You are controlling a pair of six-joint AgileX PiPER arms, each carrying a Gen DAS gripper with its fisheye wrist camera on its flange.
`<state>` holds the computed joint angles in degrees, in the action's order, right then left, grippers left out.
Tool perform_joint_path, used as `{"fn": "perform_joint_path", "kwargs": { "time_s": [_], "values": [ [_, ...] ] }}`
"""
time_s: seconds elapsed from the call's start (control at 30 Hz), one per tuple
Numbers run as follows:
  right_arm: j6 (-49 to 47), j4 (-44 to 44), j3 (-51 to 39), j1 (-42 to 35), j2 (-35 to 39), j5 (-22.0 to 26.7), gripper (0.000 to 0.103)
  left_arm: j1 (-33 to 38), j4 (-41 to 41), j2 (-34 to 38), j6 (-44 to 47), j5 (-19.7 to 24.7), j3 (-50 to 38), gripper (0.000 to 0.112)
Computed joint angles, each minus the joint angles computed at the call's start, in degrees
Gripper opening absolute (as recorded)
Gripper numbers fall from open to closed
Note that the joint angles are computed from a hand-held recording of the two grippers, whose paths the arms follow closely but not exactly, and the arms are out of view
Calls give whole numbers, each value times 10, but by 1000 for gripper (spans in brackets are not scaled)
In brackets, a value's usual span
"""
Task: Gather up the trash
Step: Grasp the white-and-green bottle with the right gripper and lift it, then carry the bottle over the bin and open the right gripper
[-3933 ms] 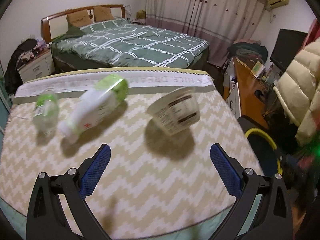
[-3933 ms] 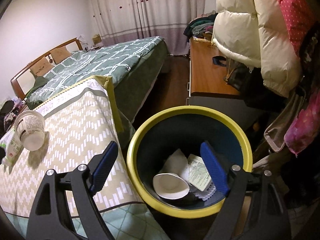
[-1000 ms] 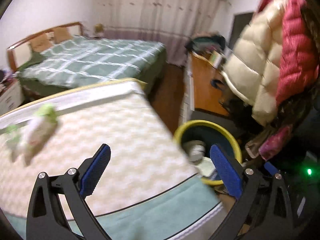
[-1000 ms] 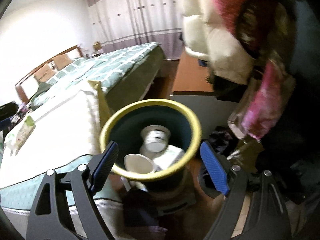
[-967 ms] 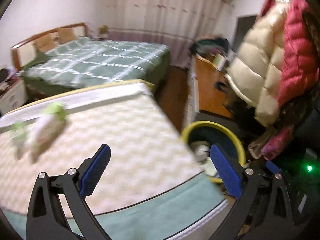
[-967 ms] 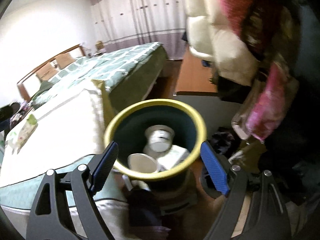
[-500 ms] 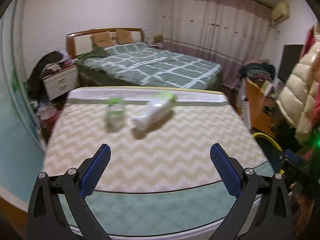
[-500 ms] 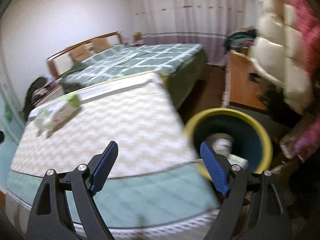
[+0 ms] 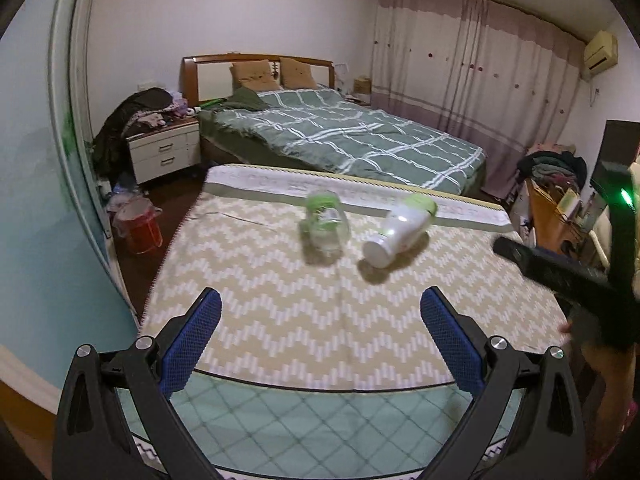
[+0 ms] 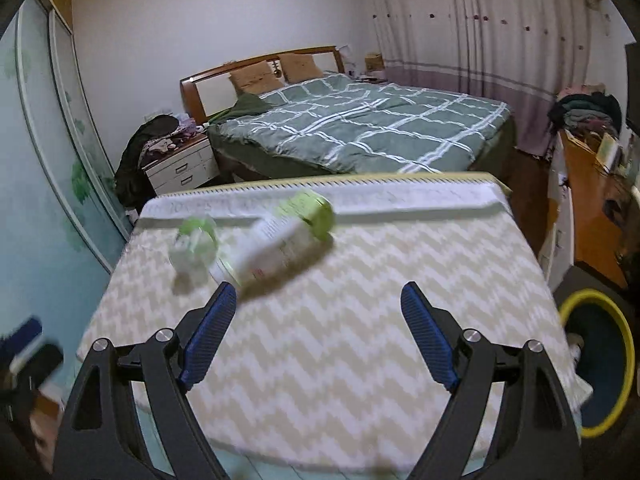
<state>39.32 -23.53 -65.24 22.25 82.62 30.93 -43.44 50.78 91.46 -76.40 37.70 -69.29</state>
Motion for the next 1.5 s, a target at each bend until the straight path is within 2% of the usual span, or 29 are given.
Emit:
{"fn": "perform_joint_path", "kwargs": {
  "time_s": [0.13, 0.27, 0.4, 0.63, 0.73, 0.9, 0.93, 1.07, 1.3, 1.5],
  "values": [
    [-23, 29, -122, -7, 105, 37, 80, 15, 6, -7, -6, -6, 12, 98],
    [-32, 59, -253, -14, 213, 94, 80, 32, 4, -15, -6, -23, 30, 98],
    [-20, 62, -376, -16, 309, 172, 80, 40, 6, -23, -7, -31, 44, 98],
    [-35, 118, -518, -34, 407, 254, 80, 57, -13, -27, 17, -57, 57, 98],
    [-41, 117, -588, -29, 451, 301, 80, 62, -16, -26, 17, -64, 61, 98],
    [-54, 102, -661, -18, 499, 348, 78, 61, -14, -26, 12, -65, 64, 98],
    [-60, 103, -662, -18, 502, 350, 69, 61, -13, -27, 10, -65, 65, 98],
    [-78, 111, -564, -25, 454, 288, 60, 57, -8, -24, 6, -62, 62, 98],
    [-126, 158, -310, -57, 299, 143, 54, 45, -16, -9, 17, -53, 42, 98],
    [-179, 204, -122, -95, 139, 61, 51, 26, -18, 10, 21, -44, 19, 98]
  ]
}}
